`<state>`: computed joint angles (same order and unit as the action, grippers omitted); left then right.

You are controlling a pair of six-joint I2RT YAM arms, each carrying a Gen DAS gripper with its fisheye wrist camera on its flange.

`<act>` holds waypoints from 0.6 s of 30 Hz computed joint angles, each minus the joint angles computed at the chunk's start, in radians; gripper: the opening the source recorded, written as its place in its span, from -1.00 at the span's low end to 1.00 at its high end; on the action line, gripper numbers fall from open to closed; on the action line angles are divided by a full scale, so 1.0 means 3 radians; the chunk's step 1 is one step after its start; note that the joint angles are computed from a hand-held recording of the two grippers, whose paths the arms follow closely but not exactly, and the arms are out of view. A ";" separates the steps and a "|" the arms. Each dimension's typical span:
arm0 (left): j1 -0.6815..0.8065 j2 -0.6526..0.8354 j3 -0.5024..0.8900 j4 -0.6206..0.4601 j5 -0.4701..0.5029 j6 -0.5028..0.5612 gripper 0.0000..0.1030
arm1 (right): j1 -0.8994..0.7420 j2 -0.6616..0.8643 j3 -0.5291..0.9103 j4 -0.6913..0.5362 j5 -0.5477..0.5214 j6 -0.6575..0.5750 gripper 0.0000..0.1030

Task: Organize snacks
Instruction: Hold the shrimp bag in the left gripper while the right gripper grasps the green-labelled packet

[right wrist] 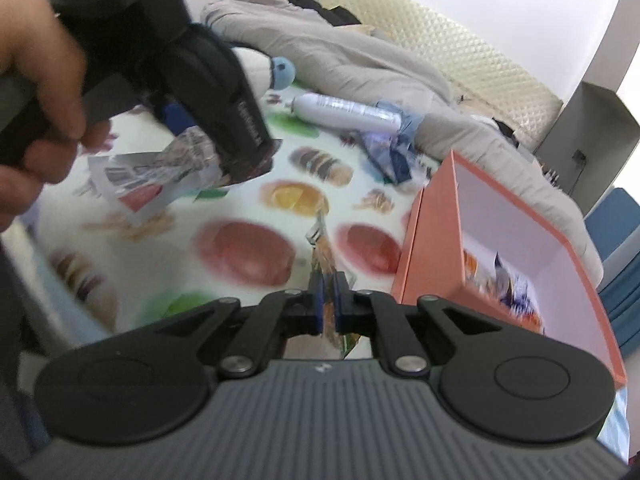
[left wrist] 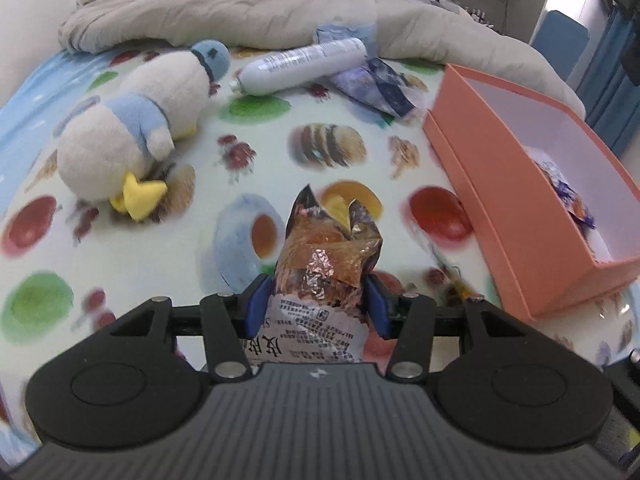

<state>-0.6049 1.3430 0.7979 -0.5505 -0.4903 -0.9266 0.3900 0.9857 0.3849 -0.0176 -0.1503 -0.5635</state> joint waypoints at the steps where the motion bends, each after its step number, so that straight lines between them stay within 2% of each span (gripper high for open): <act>1: -0.0050 0.0024 -0.0011 0.0008 -0.0016 -0.0079 0.09 | -0.0070 -0.0107 -0.0040 -0.0094 -0.0081 -0.0028 -0.86; 5: -0.0160 0.0027 -0.0147 0.0194 -0.0002 -0.0271 0.12 | -0.0254 -0.0277 -0.0123 -0.0256 -0.0238 -0.0058 -0.85; 8: -0.0162 0.0071 -0.0088 0.0165 -0.0009 -0.0235 0.44 | -0.0433 -0.0262 -0.0084 -0.0410 -0.0431 -0.0001 -0.78; 10: -0.0258 0.0040 -0.0066 0.0164 -0.0170 -0.0161 0.75 | -0.0602 -0.0111 0.0023 -0.0532 -0.0630 0.0099 -0.65; 12: -0.0311 0.0057 -0.0030 0.0118 -0.0280 -0.0123 0.82 | -0.0767 0.0008 0.0095 -0.0647 -0.0827 0.0226 -0.31; 14: -0.0284 0.0057 -0.0012 0.0065 -0.0230 -0.0131 0.82 | -0.0891 0.0074 0.0140 -0.0746 -0.0996 0.0303 -0.12; 16: -0.0218 -0.0037 -0.0097 0.0116 -0.0121 -0.0166 0.82 | -0.0988 0.0096 0.0157 -0.0778 -0.1139 0.0421 0.26; 17: -0.0189 -0.0092 -0.0139 0.0125 -0.0060 -0.0205 0.82 | -0.1057 0.0050 0.0135 -0.0808 -0.1224 0.0466 0.60; 18: -0.0165 -0.0144 -0.0178 0.0131 -0.0014 -0.0236 0.82 | -0.1112 0.0022 0.0110 -0.0795 -0.1292 0.0523 0.75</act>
<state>-0.6543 1.2999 0.7444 -0.5113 -0.4944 -0.9974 0.0563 0.9923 0.4180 -0.2562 -0.5380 -0.4065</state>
